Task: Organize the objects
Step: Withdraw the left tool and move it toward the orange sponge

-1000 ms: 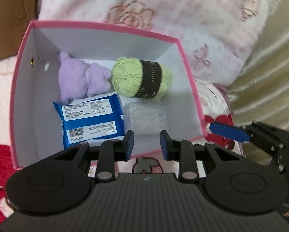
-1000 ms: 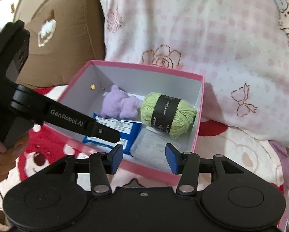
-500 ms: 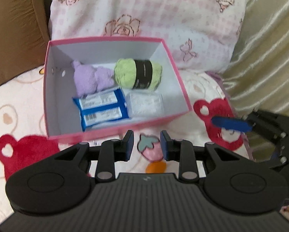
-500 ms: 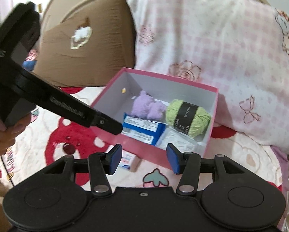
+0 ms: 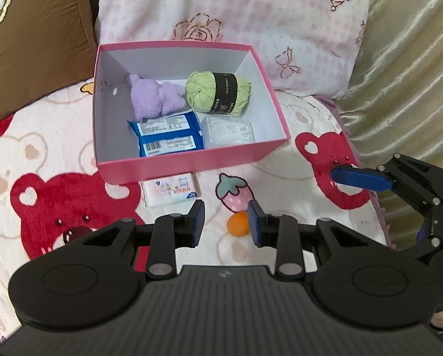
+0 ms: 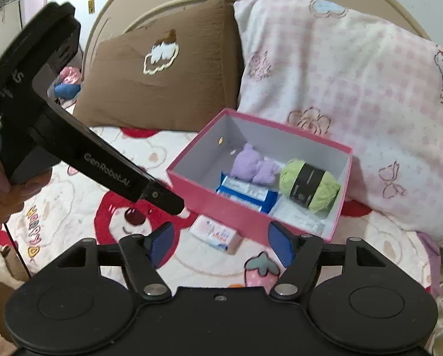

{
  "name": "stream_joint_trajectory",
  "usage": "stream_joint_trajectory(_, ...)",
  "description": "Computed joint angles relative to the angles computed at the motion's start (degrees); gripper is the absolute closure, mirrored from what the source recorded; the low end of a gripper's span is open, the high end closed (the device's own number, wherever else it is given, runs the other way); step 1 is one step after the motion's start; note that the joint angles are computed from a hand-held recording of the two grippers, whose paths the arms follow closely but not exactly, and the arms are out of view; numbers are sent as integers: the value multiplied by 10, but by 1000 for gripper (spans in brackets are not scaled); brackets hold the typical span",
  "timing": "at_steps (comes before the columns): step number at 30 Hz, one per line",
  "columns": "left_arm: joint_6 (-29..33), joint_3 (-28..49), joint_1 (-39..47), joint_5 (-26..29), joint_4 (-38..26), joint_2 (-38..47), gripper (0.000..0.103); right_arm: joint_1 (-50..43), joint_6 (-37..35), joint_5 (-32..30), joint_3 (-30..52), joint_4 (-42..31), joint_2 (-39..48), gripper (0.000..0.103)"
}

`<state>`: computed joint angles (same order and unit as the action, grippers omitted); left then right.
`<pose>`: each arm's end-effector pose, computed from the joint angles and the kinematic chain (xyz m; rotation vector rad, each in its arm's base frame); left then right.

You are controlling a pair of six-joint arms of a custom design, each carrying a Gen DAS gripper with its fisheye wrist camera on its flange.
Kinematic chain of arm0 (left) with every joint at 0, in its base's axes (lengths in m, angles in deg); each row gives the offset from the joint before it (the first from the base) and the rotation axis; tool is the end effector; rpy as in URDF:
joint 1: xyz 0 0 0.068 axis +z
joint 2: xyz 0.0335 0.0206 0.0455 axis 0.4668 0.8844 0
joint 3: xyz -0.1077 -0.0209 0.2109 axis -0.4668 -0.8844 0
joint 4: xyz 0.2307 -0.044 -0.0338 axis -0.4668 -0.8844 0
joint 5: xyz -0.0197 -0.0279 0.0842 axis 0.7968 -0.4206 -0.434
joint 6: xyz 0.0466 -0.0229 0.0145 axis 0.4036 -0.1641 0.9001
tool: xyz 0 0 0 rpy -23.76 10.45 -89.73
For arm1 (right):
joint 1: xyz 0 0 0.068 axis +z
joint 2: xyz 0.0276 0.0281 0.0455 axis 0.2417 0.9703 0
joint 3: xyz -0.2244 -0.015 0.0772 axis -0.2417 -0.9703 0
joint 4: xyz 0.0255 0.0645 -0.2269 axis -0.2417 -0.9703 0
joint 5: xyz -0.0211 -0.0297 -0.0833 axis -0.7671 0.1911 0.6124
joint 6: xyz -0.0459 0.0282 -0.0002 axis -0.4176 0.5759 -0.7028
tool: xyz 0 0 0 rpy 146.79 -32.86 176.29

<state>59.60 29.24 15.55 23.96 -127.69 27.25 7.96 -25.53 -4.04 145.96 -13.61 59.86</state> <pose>0.3074 -0.0803 0.2201 0.3927 2.6060 -0.5716 0.2662 -0.0096 0.2454 -0.7983 2.2408 0.3601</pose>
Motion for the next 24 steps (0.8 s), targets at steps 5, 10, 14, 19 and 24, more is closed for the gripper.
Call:
stream_joint_trajectory(5, -4, -55, 5, 20, 25, -37, 57, -12, -23, -18, -43, 9, -19, 23)
stream_joint_trajectory(10, -3, -98, 20, 44, 43, -61, 50, -16, -66, -3, -77, 9, -17, 22)
stream_joint_trajectory(14, -28, -150, 27, 76, 90, -81, 43, -46, -93, -41, -107, 8, -9, 17)
stream_joint_trajectory(19, -30, -195, -4, 40, 133, -91, 37, -60, -130, -57, -122, 6, 13, 15)
stream_joint_trajectory(24, -36, -230, -32, 12, 170, -95, 31, -74, -131, -67, -150, 58, 17, 15)
